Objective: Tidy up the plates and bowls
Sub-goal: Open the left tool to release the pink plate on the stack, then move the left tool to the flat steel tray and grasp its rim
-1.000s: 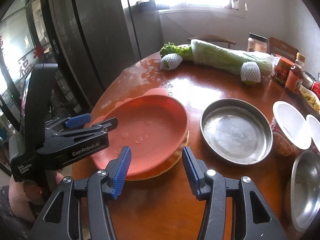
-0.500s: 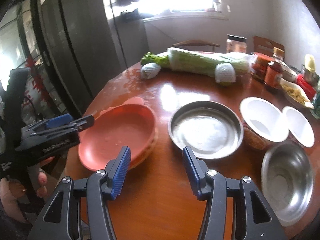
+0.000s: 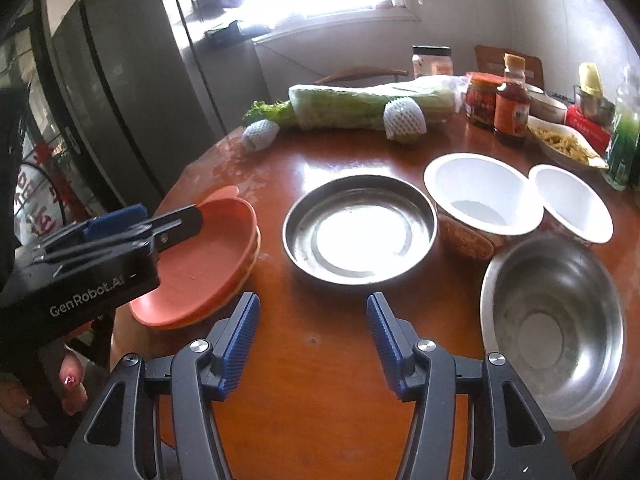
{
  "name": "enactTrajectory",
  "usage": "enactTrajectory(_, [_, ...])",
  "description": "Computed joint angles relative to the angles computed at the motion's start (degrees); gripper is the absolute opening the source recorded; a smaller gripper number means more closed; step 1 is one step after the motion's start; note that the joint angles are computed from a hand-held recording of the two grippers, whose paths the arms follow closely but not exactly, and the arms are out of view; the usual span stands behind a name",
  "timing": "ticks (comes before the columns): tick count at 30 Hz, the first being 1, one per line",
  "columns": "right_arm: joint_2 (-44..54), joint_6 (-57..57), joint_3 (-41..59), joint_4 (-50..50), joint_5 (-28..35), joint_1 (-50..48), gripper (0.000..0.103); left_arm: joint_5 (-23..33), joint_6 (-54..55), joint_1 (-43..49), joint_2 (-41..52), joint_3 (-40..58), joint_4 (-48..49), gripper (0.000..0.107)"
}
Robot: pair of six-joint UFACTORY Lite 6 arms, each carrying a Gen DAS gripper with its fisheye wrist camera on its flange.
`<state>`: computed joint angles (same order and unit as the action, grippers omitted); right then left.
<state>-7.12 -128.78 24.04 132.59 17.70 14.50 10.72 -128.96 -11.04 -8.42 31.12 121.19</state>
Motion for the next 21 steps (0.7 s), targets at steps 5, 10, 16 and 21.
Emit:
enactTrajectory(5, [1.7, -6.61, -0.01, 5.48, 0.67, -0.73, 0.059, 1.47, 6.66, -3.59, 6.71, 5.5, -7.35, 0.069])
enactTrajectory(10, [5.16, -10.76, 1.8, 6.36, 2.77, -1.06, 0.059, 1.07, 8.8, -2.6, 9.48, 8.23, -9.4, 0.069])
enactTrajectory(16, [10.72, -16.43, 6.37, 7.97, 3.45, 1.14, 0.059, -0.81, 8.96, 0.59, 12.82, 11.56, -8.15, 0.069])
enactTrajectory(21, [16.87, -21.12, 11.3, 10.94, 2.85, 2.51, 0.059, -1.59, 19.55, 0.52, 17.58, 16.88, -17.52, 0.069])
